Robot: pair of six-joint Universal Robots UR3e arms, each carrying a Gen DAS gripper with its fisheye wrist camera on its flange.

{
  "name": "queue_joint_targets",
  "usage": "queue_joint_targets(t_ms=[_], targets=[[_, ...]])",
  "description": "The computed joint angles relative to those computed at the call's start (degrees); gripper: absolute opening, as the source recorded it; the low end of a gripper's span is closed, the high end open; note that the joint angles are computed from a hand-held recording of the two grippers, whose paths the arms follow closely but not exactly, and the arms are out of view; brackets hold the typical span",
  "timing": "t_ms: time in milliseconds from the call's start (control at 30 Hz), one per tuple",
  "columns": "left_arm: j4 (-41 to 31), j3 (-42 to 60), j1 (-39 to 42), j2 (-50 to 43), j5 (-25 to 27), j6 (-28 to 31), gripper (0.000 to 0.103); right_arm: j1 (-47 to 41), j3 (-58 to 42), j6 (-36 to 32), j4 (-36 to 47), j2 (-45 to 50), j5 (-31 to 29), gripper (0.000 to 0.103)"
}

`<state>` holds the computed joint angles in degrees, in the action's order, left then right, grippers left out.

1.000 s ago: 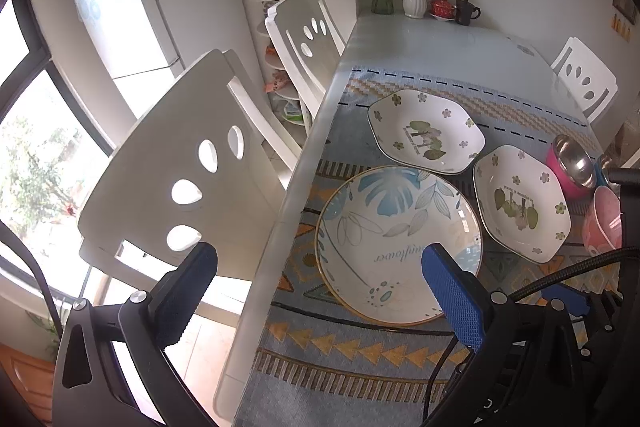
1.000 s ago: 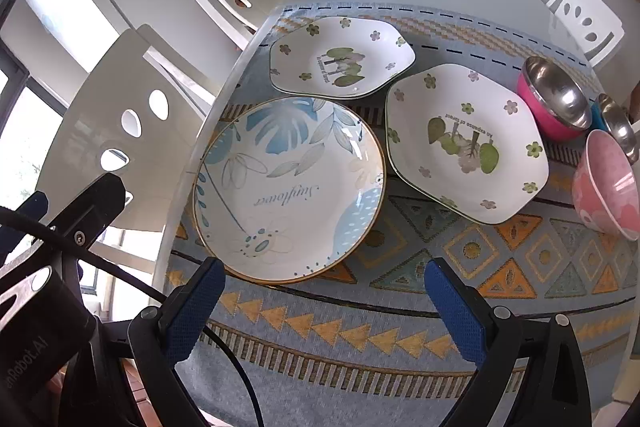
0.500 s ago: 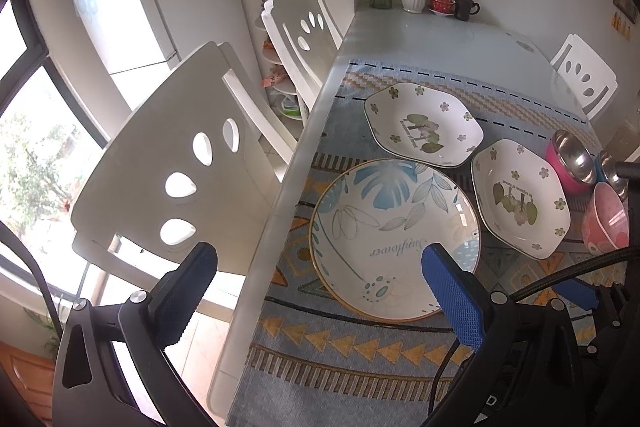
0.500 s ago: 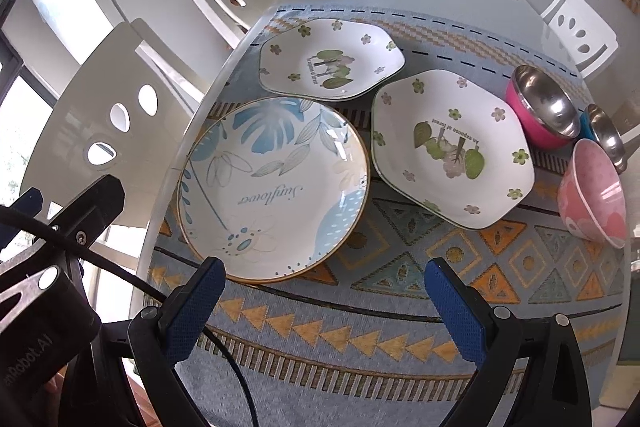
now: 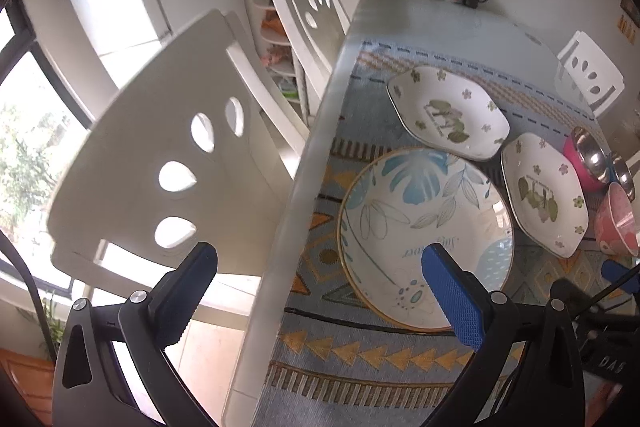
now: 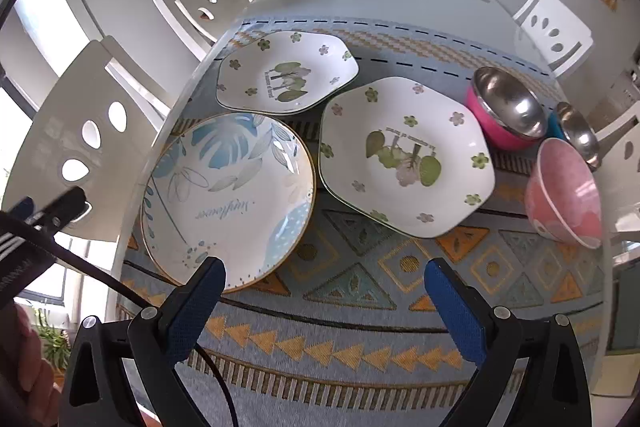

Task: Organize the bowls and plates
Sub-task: 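Close the left tool on the plate rim while the right tool closes beside it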

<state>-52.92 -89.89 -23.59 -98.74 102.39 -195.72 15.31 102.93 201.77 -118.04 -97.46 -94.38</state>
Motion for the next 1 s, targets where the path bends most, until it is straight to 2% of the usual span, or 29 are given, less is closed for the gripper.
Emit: queue_joint_targets(t_ms=[100, 333, 600, 700, 867, 1000], targets=[[0.9, 0.1, -0.7, -2.1, 1.1, 0.3, 0.102, -1.0, 1.2, -0.6, -3.0, 1.3, 1.7, 0.099], [2.4, 1.0, -1.1, -7.6, 2.5, -0.2, 0.102, 1.2, 2.1, -0.6, -7.3, 8.6, 0.2, 0.099], [3.8, 2.1, -0.2, -11.6, 1.2, 0.1, 0.102, 0.4, 2.8, -0.3, -10.3, 13.4, 1.8, 0.096], [3.9, 2.7, 0.2, -13.3, 0.8, 0.1, 0.102, -0.8, 3.2, -0.5, -11.8, 15.0, 3.4, 0.084], [4.5, 3.3, 1.2, -15.5, -0.3, 0.6, 0.102, -2.4, 4.0, 0.3, -13.6, 16.7, 5.2, 0.075], [5.4, 3.4, 2.0, -16.9, -2.0, 1.0, 0.098, -2.9, 6.3, 0.6, -18.2, 17.3, 6.1, 0.059]])
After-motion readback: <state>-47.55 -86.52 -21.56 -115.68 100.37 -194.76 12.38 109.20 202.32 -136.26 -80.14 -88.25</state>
